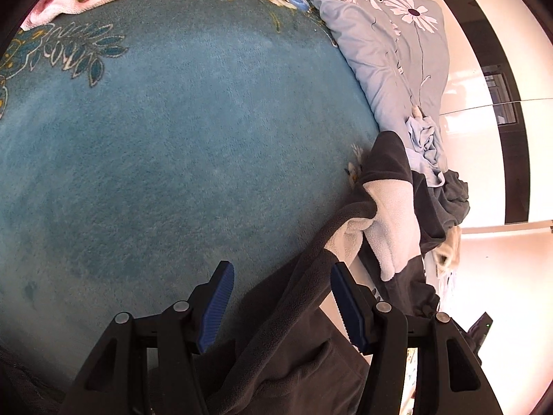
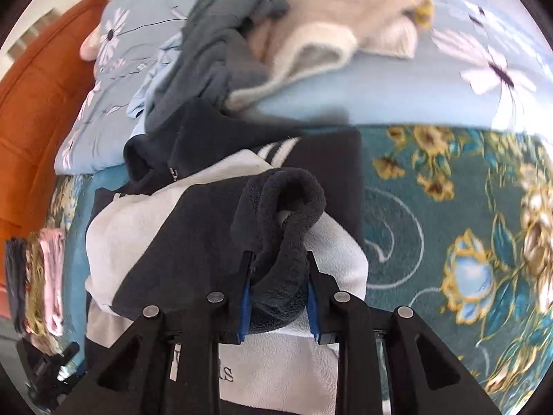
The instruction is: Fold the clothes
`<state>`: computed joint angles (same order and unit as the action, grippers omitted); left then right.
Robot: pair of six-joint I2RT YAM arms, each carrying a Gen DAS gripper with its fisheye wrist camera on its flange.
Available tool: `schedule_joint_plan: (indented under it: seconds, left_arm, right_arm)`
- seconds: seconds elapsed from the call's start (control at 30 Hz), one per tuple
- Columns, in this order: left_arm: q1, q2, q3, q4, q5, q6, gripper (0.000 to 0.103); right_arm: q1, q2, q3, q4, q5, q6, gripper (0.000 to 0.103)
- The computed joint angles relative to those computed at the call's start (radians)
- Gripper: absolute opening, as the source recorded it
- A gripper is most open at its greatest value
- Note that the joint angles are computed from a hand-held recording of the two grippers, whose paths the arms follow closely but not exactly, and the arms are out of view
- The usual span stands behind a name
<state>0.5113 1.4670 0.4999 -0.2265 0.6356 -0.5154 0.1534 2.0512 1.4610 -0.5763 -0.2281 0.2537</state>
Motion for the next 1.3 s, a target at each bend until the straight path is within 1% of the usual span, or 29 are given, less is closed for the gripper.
schedule_joint_plan:
  seconds: [0.03, 0.07, 0.13, 0.2, 0.23, 0.33, 0.4, 0.47, 0.5, 0.6, 0.73, 0.77, 0.8, 0.83, 0.87, 1.0, 1.03, 1.07, 1.1, 1.13, 1.17, 1.2, 1.3]
  left_arm:
    - [0.005, 0.006, 0.0, 0.002, 0.017, 0.004, 0.062]
    - [0.01, 0.008, -0.001, 0.008, 0.034, 0.009, 0.062]
    - [0.013, 0.014, 0.002, 0.016, 0.062, 0.032, 0.062]
    - [0.001, 0.043, 0.028, -0.011, 0.08, 0.077, 0.062]
    - [-0.008, 0.059, 0.049, -0.041, 0.081, 0.108, 0.063]
    - [-0.036, 0.1, 0.123, -0.17, 0.05, 0.216, 0.064]
    - [-0.035, 0.132, 0.163, -0.248, 0.037, 0.289, 0.073]
    - [-0.02, 0.19, 0.197, -0.322, 0.051, 0.349, 0.078]
    - [-0.011, 0.223, 0.207, -0.353, 0.061, 0.371, 0.079]
    - [-0.037, 0.289, 0.228, -0.407, 0.038, 0.385, 0.078]
    - [-0.153, 0.273, 0.244, -0.431, -0.062, 0.373, 0.077]
    - [-0.18, 0.265, 0.247, -0.436, -0.096, 0.367, 0.074]
    - [-0.207, 0.259, 0.25, -0.444, -0.135, 0.359, 0.065]
    - [-0.235, 0.254, 0.254, -0.452, -0.174, 0.352, 0.061]
    - [-0.253, 0.251, 0.256, -0.458, -0.195, 0.347, 0.059]
    - [-0.271, 0.254, 0.255, -0.491, -0.179, 0.359, 0.059]
    - [-0.278, 0.255, 0.255, -0.505, -0.176, 0.366, 0.058]
    - [-0.291, 0.251, 0.256, -0.517, -0.181, 0.368, 0.055]
    - [-0.309, 0.241, 0.256, -0.527, -0.192, 0.368, 0.044]
    - [-0.323, 0.221, 0.252, -0.534, -0.195, 0.369, 0.036]
    - [-0.332, 0.189, 0.244, -0.538, -0.194, 0.37, 0.019]
    - [-0.341, 0.158, 0.238, -0.543, -0.193, 0.371, 0.015]
    - [-0.357, 0.05, 0.222, -0.571, -0.18, 0.385, 0.012]
  right_arm:
    - [-0.012, -0.023, -0.04, 0.032, -0.006, 0.021, 0.033]
    - [-0.016, -0.058, -0.083, 0.059, 0.016, 0.015, 0.043]
    - [-0.032, -0.121, -0.158, 0.084, 0.013, -0.022, 0.054]
    - [-0.067, -0.163, -0.217, 0.057, -0.072, -0.085, 0.054]
    - [-0.087, -0.178, -0.246, 0.029, -0.119, -0.126, 0.054]
    - [-0.13, -0.25, -0.385, -0.006, -0.196, -0.212, 0.054]
    - [-0.166, -0.283, -0.471, -0.019, -0.24, -0.251, 0.055]
    - [-0.214, -0.308, -0.547, -0.029, -0.278, -0.275, 0.055]
    - [-0.238, -0.317, -0.576, -0.038, -0.296, -0.29, 0.055]
    - [-0.292, -0.311, -0.637, -0.045, -0.338, -0.298, 0.055]
    - [-0.367, -0.324, -0.704, -0.023, -0.431, -0.294, 0.055]
    - [-0.372, -0.32, -0.707, -0.032, -0.45, -0.295, 0.055]
    - [-0.377, -0.315, -0.709, -0.042, -0.47, -0.297, 0.055]
    - [-0.38, -0.313, -0.715, -0.049, -0.486, -0.299, 0.055]
    - [-0.376, -0.325, -0.735, -0.045, -0.493, -0.303, 0.055]
    - [-0.346, -0.364, -0.81, -0.02, -0.524, -0.3, 0.055]
    - [-0.333, -0.365, -0.814, -0.014, -0.53, -0.293, 0.053]
    - [-0.32, -0.365, -0.814, -0.011, -0.537, -0.289, 0.043]
    - [-0.312, -0.362, -0.805, -0.018, -0.546, -0.294, 0.035]
    - [-0.305, -0.36, -0.796, -0.026, -0.555, -0.298, 0.019]
    - [-0.304, -0.362, -0.783, -0.032, -0.571, -0.301, 0.015]
    - [-0.303, -0.364, -0.769, -0.04, -0.589, -0.304, 0.013]
    - [-0.314, -0.387, -0.694, -0.107, -0.697, -0.33, 0.01]
